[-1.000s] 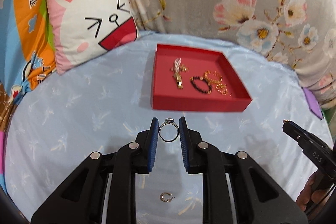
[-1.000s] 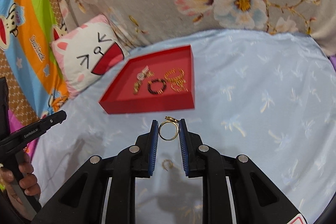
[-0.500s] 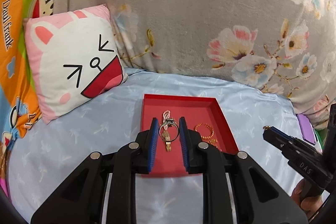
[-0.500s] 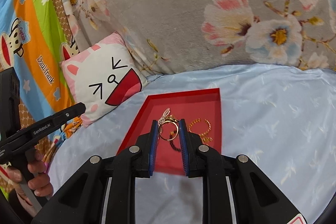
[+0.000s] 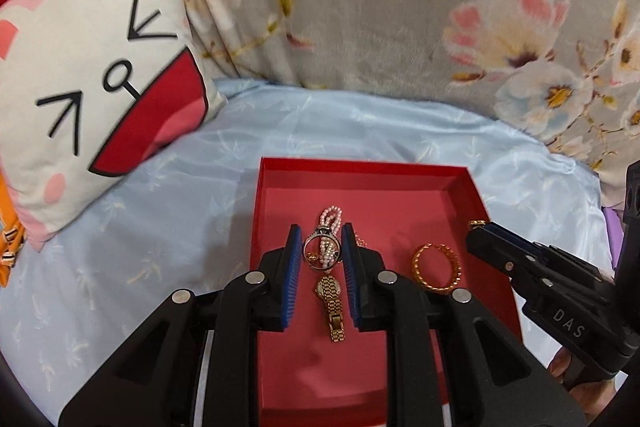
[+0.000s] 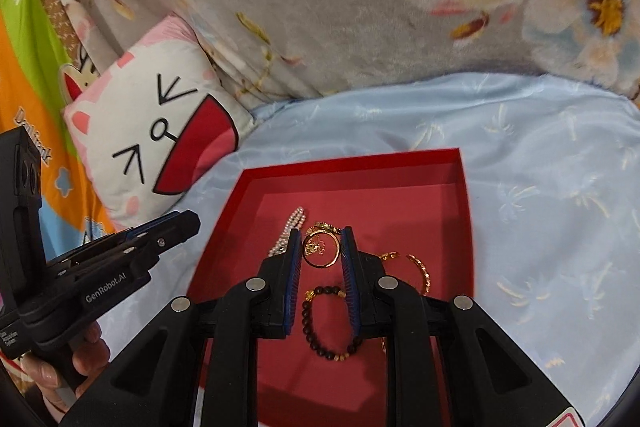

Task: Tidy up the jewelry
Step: 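Lower the rings into the tray and open both tools, then withdraw both open tools toward the gold hoop earrings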

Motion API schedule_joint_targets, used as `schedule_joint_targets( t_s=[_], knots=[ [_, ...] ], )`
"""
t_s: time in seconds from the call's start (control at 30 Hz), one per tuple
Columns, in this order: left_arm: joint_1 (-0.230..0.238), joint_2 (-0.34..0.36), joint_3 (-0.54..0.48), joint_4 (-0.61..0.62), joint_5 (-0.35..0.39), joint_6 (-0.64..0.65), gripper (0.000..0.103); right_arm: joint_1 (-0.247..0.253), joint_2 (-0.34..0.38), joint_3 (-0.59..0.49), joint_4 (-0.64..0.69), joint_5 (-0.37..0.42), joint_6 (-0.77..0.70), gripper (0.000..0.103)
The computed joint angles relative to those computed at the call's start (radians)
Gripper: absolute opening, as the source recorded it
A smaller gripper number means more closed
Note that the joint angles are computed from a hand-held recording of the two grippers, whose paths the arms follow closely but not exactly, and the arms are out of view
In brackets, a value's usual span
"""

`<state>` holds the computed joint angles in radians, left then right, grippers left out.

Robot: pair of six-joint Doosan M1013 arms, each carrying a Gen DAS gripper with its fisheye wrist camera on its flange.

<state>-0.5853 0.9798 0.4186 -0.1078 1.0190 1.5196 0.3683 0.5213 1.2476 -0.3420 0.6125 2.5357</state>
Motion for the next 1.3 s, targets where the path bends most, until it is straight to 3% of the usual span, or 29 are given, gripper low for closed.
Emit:
schedule_joint_targets(
  t_s=[0.3,0.37,0.4,0.53,0.7,0.87,1.0,1.07,1.3],
  knots=[
    [0.01,0.134,-0.221,-0.002,0.153,-0.042,0.02,-0.02,0.062,-0.063,0.108,0.041,-0.109,0.019],
    [0.012,0.142,-0.233,0.0,0.153,-0.055,0.027,-0.017,0.067,-0.067,0.082,0.044,-0.085,0.027],
    [0.012,0.138,-0.226,0.007,0.145,-0.064,0.035,-0.016,0.065,-0.063,0.076,0.035,-0.077,0.03],
    [0.011,0.063,-0.081,0.039,0.022,-0.096,0.055,-0.005,0.045,-0.032,-0.019,-0.001,0.015,0.041],
    [0.01,-0.067,0.147,0.065,-0.141,-0.112,0.056,0.022,-0.031,0.072,-0.161,-0.078,0.164,0.042],
    [0.005,-0.241,0.446,0.082,-0.313,-0.108,0.062,0.08,-0.119,0.189,-0.341,-0.093,0.336,0.046],
    [-0.004,-0.35,0.637,0.114,-0.386,-0.122,0.064,0.143,-0.179,0.277,-0.42,-0.051,0.44,0.047],
    [-0.015,-0.405,0.735,0.186,-0.413,-0.176,0.064,0.185,-0.203,0.317,-0.441,0.004,0.471,0.047],
    [-0.033,-0.521,0.96,0.244,-0.459,-0.227,0.069,0.289,-0.229,0.388,-0.432,0.142,0.502,0.047]
  ],
)
